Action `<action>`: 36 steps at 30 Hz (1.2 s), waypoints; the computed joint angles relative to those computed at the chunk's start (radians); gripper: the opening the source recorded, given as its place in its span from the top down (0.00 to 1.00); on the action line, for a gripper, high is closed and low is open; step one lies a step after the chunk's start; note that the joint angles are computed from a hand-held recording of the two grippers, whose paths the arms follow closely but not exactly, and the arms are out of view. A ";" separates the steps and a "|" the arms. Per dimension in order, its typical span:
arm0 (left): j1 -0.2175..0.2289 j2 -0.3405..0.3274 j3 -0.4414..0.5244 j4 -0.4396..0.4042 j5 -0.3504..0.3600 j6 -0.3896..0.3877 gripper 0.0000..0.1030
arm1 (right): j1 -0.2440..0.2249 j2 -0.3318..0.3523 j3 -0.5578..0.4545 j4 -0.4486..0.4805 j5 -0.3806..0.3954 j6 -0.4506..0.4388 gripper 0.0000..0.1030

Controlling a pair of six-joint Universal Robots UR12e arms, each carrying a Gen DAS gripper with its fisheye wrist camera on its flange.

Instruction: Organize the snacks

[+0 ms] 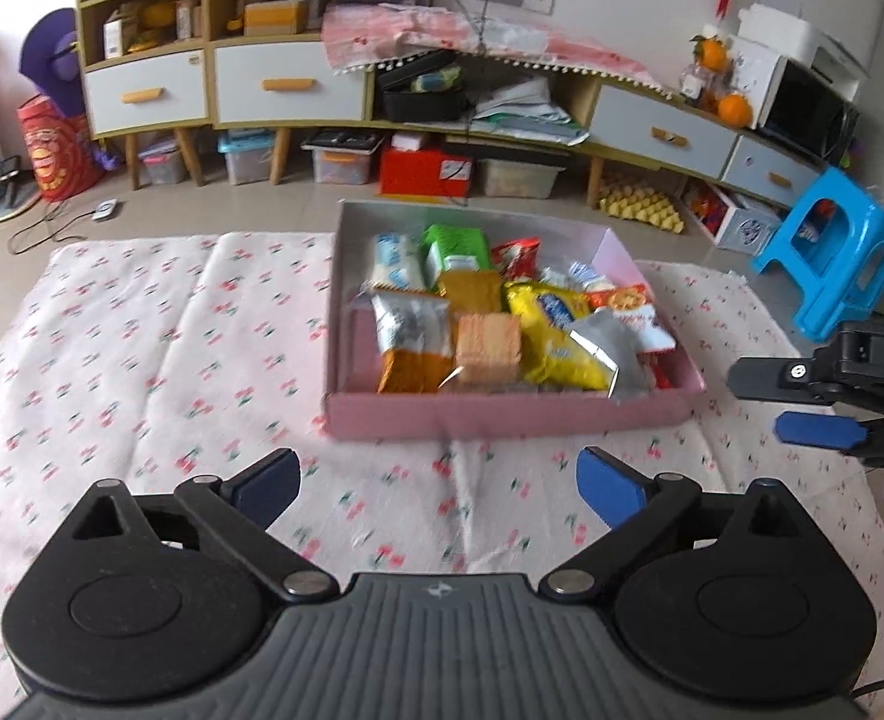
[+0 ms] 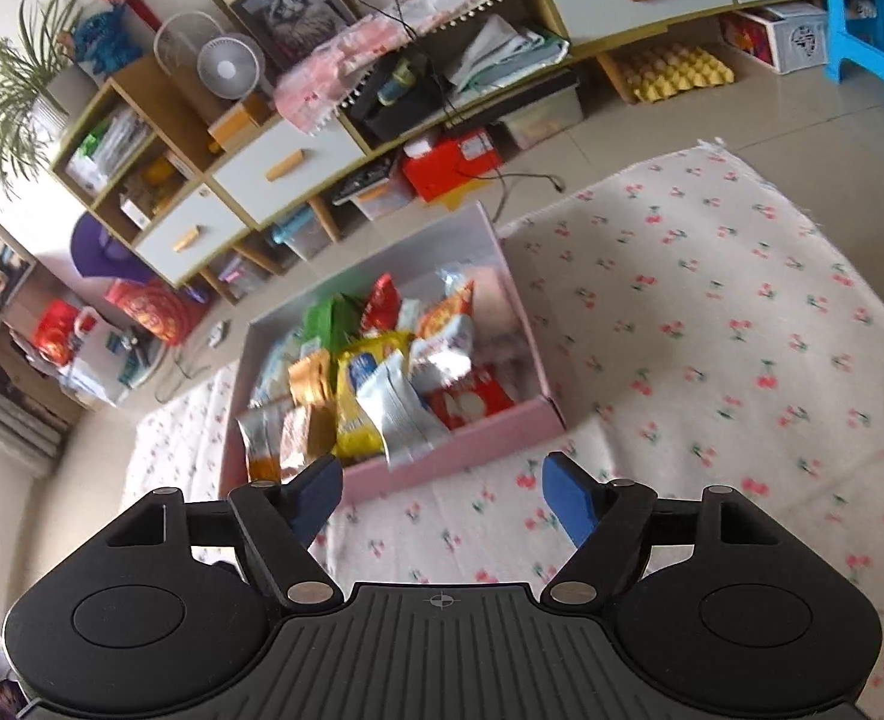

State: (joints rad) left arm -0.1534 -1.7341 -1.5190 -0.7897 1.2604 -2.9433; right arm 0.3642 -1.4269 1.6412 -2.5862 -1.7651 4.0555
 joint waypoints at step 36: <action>-0.041 0.104 -0.093 -0.030 0.217 -0.005 0.01 | 0.137 -0.012 -0.044 0.305 -0.219 -0.113 0.16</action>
